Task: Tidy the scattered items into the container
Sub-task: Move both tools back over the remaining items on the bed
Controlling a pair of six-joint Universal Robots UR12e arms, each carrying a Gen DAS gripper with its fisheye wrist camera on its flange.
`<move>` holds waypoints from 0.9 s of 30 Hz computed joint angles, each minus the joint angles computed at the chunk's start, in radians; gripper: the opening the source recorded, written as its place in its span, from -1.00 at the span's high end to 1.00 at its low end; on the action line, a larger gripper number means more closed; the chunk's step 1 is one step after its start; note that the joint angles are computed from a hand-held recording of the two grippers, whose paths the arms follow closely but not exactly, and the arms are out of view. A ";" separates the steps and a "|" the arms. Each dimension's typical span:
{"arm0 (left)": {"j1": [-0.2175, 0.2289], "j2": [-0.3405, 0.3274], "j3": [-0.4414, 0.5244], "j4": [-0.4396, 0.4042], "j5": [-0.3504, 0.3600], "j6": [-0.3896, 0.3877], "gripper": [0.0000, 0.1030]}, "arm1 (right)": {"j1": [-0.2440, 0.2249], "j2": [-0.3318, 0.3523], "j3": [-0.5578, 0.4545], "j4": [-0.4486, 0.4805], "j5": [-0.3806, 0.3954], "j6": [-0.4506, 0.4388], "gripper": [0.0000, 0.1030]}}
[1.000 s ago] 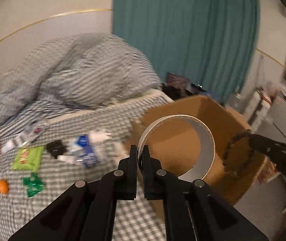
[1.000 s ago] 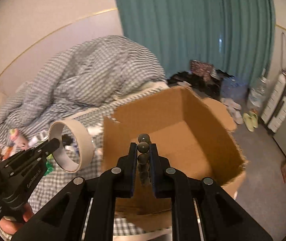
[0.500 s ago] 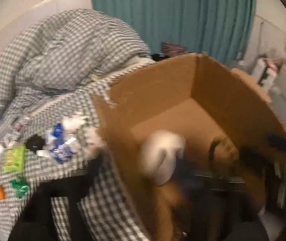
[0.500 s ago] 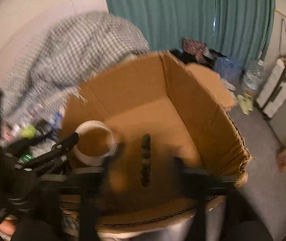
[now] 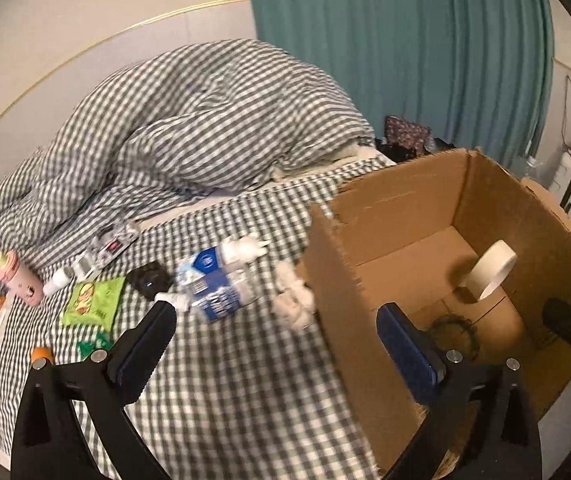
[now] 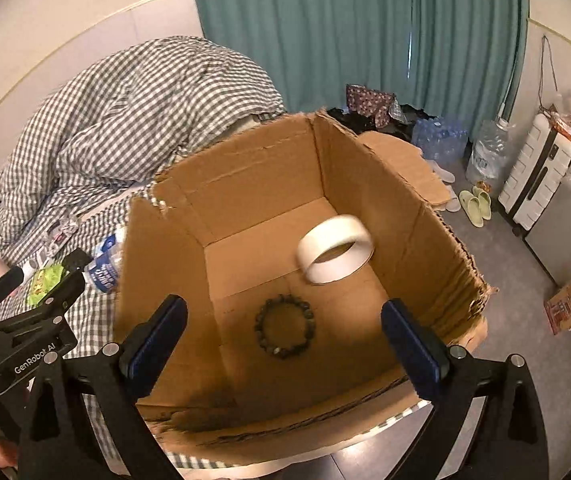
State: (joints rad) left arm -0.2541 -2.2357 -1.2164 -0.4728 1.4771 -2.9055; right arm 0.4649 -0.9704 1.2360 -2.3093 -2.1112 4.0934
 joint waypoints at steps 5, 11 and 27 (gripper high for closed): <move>0.037 0.029 -0.044 0.028 0.009 -0.025 -0.99 | 0.024 0.028 -0.055 0.004 -0.014 -0.023 -0.90; 0.097 0.064 -0.089 0.054 0.018 -0.054 -1.00 | 0.058 0.088 -0.165 0.005 -0.022 -0.061 -0.90; 0.278 0.061 -0.118 0.057 0.085 -0.150 -1.00 | 0.124 0.449 -0.783 0.202 0.100 -0.251 -0.90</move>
